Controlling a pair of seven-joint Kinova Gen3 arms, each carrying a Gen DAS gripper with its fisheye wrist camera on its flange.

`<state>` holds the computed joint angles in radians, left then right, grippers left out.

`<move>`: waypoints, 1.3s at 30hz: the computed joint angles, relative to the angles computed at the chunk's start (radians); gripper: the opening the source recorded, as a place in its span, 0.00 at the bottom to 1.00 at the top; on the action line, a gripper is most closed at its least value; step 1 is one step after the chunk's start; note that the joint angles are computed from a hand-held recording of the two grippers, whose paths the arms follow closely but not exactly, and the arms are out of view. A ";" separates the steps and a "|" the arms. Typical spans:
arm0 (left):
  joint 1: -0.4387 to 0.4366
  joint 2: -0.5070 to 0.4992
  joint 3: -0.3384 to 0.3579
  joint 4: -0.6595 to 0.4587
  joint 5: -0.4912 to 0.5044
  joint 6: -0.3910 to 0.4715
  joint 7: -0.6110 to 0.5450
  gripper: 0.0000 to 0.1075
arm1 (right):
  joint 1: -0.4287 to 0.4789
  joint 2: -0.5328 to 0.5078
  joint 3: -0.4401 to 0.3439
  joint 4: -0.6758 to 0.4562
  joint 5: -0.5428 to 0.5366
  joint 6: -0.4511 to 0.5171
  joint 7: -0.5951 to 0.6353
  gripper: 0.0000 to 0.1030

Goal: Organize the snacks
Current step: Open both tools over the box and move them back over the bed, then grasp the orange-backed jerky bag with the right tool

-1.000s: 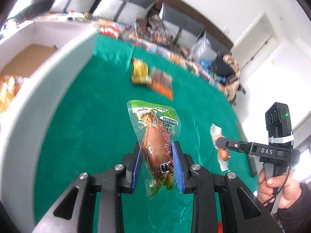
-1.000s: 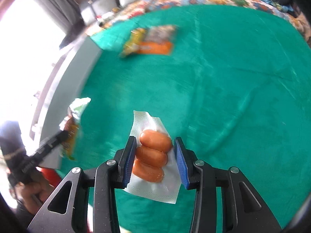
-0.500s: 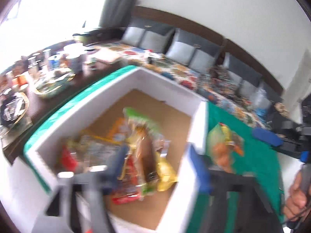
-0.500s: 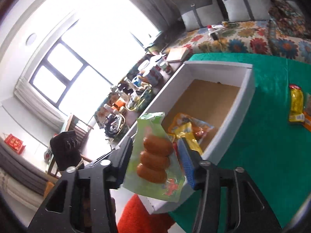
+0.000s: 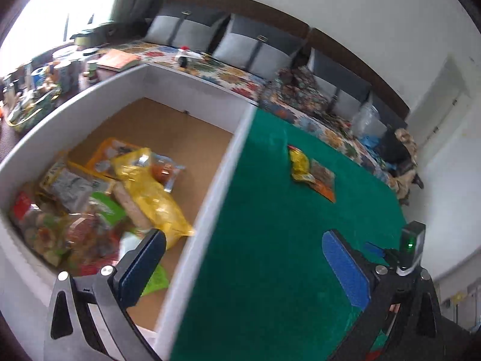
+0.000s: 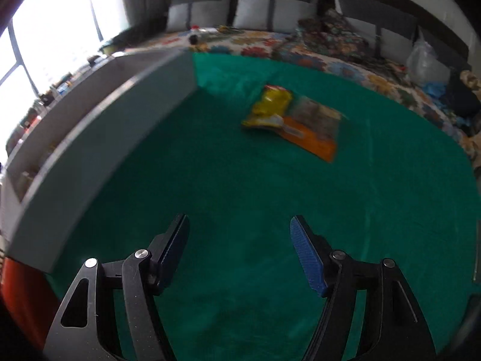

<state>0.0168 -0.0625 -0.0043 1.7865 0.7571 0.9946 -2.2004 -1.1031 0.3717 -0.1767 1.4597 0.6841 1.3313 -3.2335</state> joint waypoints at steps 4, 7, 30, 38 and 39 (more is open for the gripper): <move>0.185 0.071 0.106 0.018 -0.126 -0.126 0.120 0.95 | -0.068 -0.033 0.028 0.185 -0.067 0.061 -0.163 0.70; 0.324 0.175 0.129 0.018 -0.248 -0.248 0.212 0.95 | -0.185 -0.076 0.120 0.321 -0.067 0.016 -0.285 0.72; 0.466 0.410 0.181 -0.051 -0.793 -0.552 0.607 0.96 | 0.363 -0.125 -0.003 0.240 0.008 -0.270 -0.132 0.86; 0.454 0.410 0.187 -0.062 -0.788 -0.540 0.599 0.96 | 0.470 0.134 0.158 -0.109 -0.164 -0.226 0.129 0.89; 0.451 0.407 0.188 -0.059 -0.785 -0.541 0.595 0.96 | 0.448 0.165 0.189 -0.151 -0.176 -0.186 0.161 0.89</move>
